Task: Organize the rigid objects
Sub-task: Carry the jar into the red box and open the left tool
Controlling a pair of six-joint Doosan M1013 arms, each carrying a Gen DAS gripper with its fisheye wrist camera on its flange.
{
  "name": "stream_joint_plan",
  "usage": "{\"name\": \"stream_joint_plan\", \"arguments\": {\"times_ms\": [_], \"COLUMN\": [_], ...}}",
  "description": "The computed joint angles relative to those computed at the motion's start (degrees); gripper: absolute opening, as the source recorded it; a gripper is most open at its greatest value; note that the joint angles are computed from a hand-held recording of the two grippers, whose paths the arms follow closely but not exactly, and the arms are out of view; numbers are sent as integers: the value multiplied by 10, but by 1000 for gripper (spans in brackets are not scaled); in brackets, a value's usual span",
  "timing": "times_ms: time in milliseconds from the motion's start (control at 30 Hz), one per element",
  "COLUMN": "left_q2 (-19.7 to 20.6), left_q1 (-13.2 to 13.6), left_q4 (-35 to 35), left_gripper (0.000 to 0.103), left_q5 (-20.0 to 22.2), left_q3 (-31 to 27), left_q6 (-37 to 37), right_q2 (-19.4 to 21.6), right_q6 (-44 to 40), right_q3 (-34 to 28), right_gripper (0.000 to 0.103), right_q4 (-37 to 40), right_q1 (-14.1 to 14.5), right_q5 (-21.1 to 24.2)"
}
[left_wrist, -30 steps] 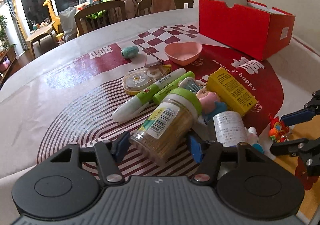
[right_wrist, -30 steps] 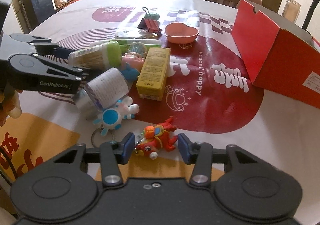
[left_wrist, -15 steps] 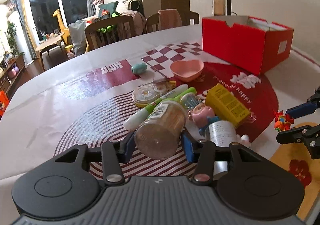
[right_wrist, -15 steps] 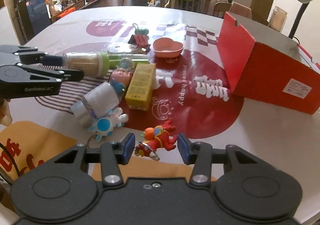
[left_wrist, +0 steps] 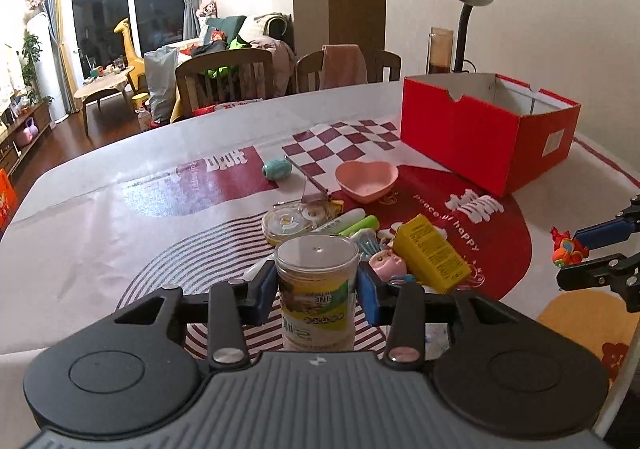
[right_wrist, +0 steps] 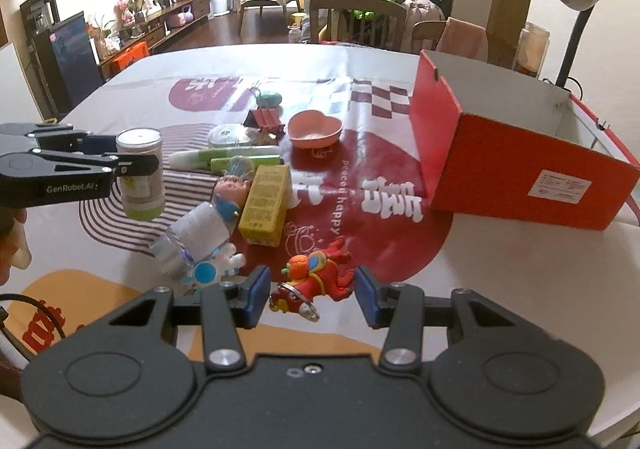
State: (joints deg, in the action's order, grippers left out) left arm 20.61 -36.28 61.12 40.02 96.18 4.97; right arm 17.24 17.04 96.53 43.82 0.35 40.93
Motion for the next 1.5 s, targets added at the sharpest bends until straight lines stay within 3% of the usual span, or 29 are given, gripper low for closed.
{"name": "stream_joint_plan", "arguments": {"times_ms": [267,700,933,1100,1333,1500], "left_q2": [-1,56,112,164,243,311], "left_q1": [-5,0,11,20,33,42], "left_q4": [-2,-36,-90,-164,-282,-370], "left_gripper": [42,42,42,42,42,42], "left_q5": [8,7,-5,4,39,111], "left_q3": [-25,-164,-272,-366,-504,-615], "left_q6": [2,63,147,247,363,453], "right_q2": [9,88,145,186,231,260], "right_q6": [-7,-9,11,43,77,98], "right_q3": [-39,-197,-284,-346,-413,-453], "right_gripper": [45,45,45,45,45,45], "right_q4": [6,24,3,-34,-79,-116], "right_q1": [-18,-46,-52,-54,-54,-48], "right_q5": [31,81,95,116,144,173]}}
